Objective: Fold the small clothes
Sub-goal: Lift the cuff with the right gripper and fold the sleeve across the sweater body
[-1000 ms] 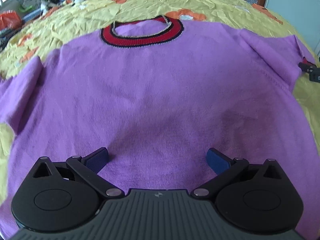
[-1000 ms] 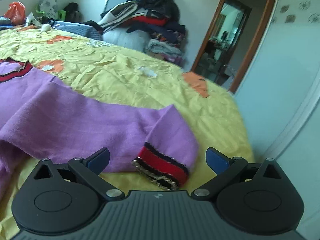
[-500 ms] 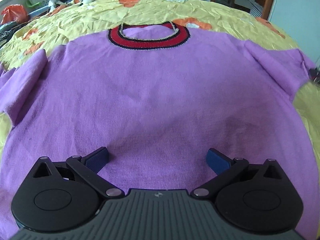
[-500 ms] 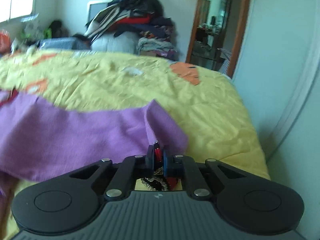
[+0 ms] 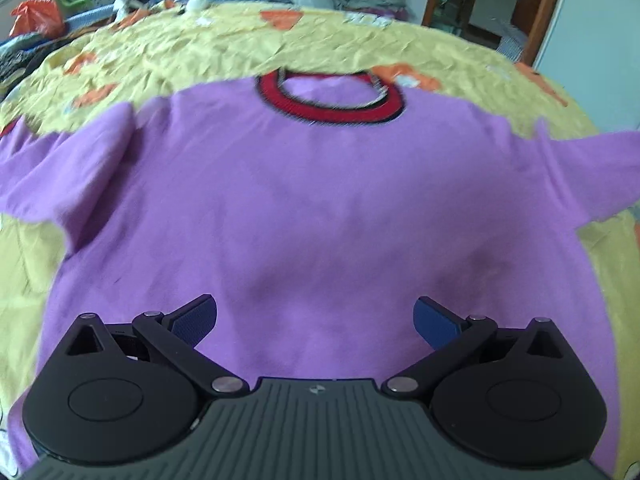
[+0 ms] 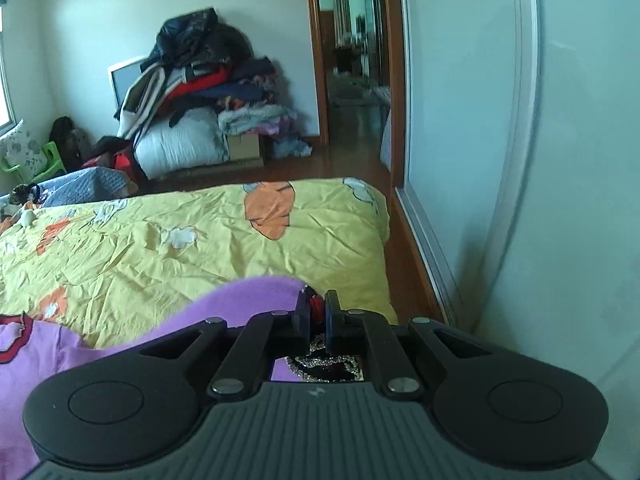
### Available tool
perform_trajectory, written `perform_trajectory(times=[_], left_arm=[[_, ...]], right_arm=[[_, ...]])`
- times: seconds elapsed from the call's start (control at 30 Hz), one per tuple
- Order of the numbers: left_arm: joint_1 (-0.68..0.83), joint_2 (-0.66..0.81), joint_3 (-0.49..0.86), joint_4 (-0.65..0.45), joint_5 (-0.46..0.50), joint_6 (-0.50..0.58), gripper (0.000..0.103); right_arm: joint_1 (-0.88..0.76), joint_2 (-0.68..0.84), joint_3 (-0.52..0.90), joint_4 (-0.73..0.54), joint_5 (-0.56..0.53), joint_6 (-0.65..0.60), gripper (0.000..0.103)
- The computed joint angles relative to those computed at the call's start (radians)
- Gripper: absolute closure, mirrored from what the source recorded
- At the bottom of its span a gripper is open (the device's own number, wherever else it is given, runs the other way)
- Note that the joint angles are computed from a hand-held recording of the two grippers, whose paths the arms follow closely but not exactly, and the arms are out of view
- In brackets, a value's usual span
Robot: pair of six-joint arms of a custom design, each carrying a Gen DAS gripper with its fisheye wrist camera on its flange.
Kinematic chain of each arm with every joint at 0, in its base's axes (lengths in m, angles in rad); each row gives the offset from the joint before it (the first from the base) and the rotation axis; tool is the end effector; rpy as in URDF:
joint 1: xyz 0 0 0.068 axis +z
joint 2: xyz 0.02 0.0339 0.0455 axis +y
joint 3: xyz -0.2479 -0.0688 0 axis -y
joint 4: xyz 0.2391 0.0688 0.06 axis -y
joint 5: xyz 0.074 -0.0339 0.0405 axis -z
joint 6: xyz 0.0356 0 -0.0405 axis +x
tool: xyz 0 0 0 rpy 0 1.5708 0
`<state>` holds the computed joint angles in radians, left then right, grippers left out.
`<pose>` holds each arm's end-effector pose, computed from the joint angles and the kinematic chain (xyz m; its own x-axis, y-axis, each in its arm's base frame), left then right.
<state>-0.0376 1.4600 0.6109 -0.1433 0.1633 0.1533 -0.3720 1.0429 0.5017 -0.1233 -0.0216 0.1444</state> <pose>0.2549 -0.0154 0.1287 -0.8077 0.1812 -0.5611 0.2522 0.9663 -0.0511 0.2027 -0.0782 0.1883 -0.5185 0.3567 -0.7771 0.4266 0.8956 0.1265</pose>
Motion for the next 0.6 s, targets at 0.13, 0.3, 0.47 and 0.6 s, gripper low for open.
perform_trajectory(times=[0.13, 0.3, 0.47, 0.6], left_arm=[[0.08, -0.003, -0.005, -0.02, 0.037, 0.044, 0.0], [0.136, -0.015, -0.01, -0.035, 0.093, 0.086, 0.0], [0.14, -0.025, -0.022, -0.028, 0.117, 0.109, 0.0], [0.151, 0.0, -0.012, -0.036, 0.124, 0.128, 0.0]], right_arm=[[-0.058, 0.034, 0.07, -0.119, 0.03, -0.062, 0.097], [-0.202, 0.056, 0.078, -0.168, 0.008, -0.114, 0.097], [-0.288, 0.051, 0.063, -0.214, -0.086, -0.101, 0.097], [-0.299, -0.084, 0.033, -0.291, -0.21, -0.047, 0.097]])
